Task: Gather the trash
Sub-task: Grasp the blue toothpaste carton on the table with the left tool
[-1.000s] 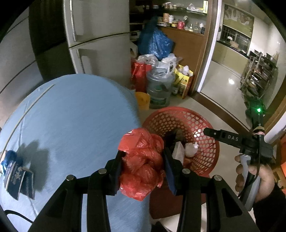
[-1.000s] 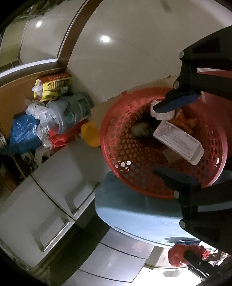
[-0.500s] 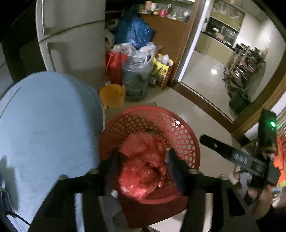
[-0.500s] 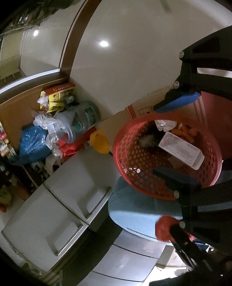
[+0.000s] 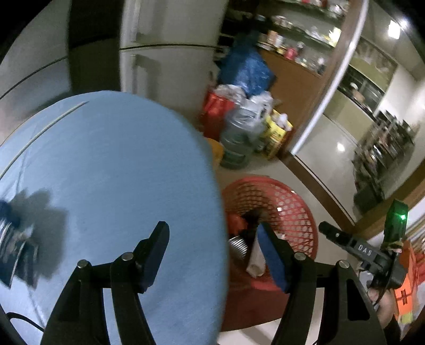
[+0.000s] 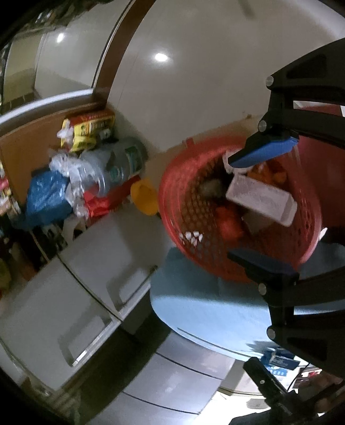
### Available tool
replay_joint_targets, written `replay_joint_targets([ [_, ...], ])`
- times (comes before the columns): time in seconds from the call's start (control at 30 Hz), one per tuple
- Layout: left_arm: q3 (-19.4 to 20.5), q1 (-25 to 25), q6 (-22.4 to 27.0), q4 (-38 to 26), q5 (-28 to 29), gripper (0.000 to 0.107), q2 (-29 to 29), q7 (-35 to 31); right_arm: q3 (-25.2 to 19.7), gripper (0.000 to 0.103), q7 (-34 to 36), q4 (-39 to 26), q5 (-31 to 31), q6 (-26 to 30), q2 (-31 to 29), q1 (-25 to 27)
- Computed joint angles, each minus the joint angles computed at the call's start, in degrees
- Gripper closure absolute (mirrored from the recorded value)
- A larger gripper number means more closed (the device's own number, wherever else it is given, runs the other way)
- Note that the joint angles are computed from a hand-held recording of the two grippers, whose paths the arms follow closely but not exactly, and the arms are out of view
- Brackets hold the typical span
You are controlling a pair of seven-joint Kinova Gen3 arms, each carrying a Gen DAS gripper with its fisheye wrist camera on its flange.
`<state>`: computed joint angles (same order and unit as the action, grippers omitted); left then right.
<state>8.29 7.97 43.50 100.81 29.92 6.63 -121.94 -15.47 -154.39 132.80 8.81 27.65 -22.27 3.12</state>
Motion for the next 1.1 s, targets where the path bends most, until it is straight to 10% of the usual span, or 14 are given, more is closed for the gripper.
replay_joint_targets([
  [0.67, -16.1, -19.6, 0.4, 11.6, 10.8, 0.028, -6.9, -18.0, -14.1, 0.036, -12.6, -22.7, 19.3, 3.6, 24.5, -15.6],
  [1.1, -10.4, -27.4, 4.0, 0.2, 13.4, 0.024, 6.1, -28.6, -8.0, 0.036, -8.7, -27.0, 17.2, 7.1, 28.1, -27.0],
])
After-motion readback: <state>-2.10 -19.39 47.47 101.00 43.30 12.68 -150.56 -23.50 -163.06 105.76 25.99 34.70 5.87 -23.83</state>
